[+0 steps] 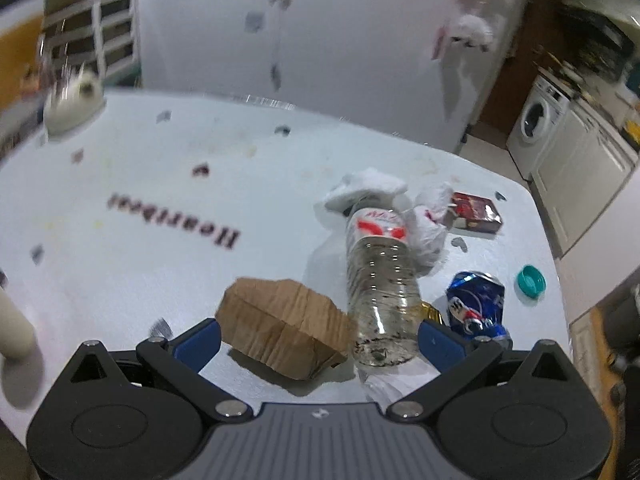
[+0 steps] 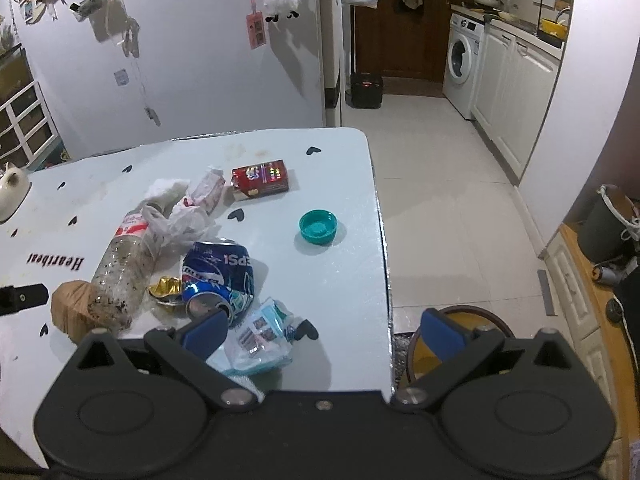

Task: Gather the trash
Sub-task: 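Move the left tool to the brown paper bag while the right tool approaches the snack bag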

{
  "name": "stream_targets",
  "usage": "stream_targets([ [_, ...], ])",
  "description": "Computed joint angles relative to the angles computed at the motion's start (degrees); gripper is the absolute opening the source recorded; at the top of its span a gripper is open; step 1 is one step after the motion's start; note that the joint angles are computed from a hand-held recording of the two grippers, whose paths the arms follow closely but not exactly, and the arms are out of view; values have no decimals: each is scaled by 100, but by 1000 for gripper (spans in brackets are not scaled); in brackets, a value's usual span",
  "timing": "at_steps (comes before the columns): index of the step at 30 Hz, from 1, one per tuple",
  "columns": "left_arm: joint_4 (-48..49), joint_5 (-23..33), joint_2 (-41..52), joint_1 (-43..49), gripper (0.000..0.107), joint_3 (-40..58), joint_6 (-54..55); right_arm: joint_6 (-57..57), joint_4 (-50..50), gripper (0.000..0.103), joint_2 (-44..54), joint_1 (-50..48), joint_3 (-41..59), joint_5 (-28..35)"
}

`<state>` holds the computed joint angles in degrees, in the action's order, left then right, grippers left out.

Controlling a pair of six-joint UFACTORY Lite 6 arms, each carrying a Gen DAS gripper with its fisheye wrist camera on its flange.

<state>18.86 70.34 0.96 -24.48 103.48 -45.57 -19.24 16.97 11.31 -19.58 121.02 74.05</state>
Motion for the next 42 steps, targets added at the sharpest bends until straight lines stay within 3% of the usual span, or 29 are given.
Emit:
stream_targets([
  [9,-1159,72,782,1377,103,254,-1217,565,-676,103,518,625,212,-214],
  [18,-1475,1266,2432,1545,103,2043,-2565,669,-671,103,906,758,422,-195],
  [24,-1274,1508,2765,1520,103,2195,-2953,512,-520,103,1007,791,453,-176],
  [31,-925,898,2086,1598,101,1091,-2518,-339,-180,103,1054,964,300,-14],
  [38,-1110,79,1236,1754,88,-103,-1816,-839,-362,103,1042,1394,-143,-182],
  [42,-1164,-265,895,1780,75,-518,-1508,-1066,-559,103,1019,1643,-573,-447],
])
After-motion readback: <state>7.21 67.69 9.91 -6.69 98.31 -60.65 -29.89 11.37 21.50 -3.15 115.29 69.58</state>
